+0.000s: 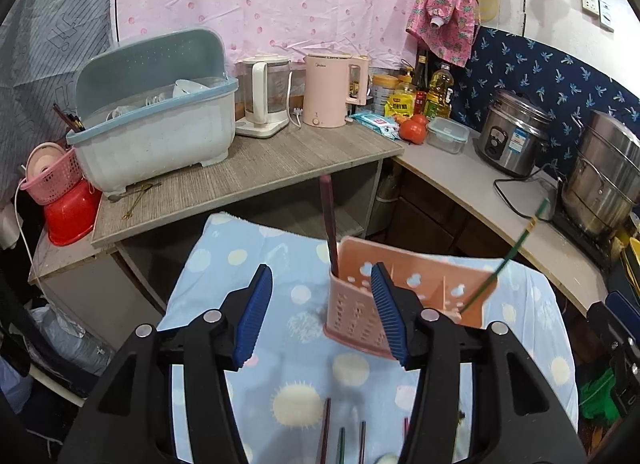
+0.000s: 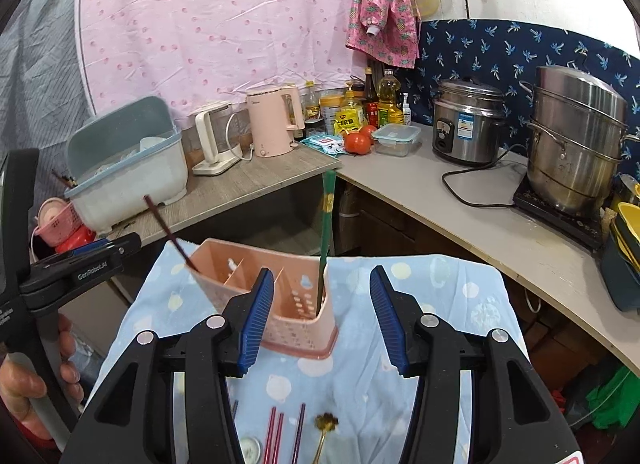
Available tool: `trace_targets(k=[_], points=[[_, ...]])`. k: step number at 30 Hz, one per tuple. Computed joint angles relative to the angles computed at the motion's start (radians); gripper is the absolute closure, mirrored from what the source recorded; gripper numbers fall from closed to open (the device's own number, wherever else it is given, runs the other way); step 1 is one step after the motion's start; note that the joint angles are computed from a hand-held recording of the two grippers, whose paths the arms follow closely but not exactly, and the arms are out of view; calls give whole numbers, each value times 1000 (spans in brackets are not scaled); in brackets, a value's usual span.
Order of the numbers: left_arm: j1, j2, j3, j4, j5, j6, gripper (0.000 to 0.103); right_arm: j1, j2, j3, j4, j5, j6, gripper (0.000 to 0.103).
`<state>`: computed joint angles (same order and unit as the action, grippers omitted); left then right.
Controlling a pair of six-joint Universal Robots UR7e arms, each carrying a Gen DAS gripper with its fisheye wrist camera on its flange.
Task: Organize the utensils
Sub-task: 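Lower both chopsticks into the pink caddy and open both grippers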
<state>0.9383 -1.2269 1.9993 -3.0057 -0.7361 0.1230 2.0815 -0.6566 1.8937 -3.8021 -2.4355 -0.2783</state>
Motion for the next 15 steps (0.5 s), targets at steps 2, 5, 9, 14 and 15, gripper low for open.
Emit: trace_targets(k=[2,5,9,14,15], points=[[-12,-23,36,5,10,-12,54,15,1,28,-14,-12,10,54],[-33,-60,100,12,35,-34,54,37,3,70,-31,-28,28,54],[-47,-110,170,52,39,-86,54,65,14,115,-52,-55,45,54],[-64,-166,244,111,41,-156,54,87,21,174,-49,-62,112,54],[-67,-177,258,125,42,-171,54,91,26,183,-51,-68,121,54]])
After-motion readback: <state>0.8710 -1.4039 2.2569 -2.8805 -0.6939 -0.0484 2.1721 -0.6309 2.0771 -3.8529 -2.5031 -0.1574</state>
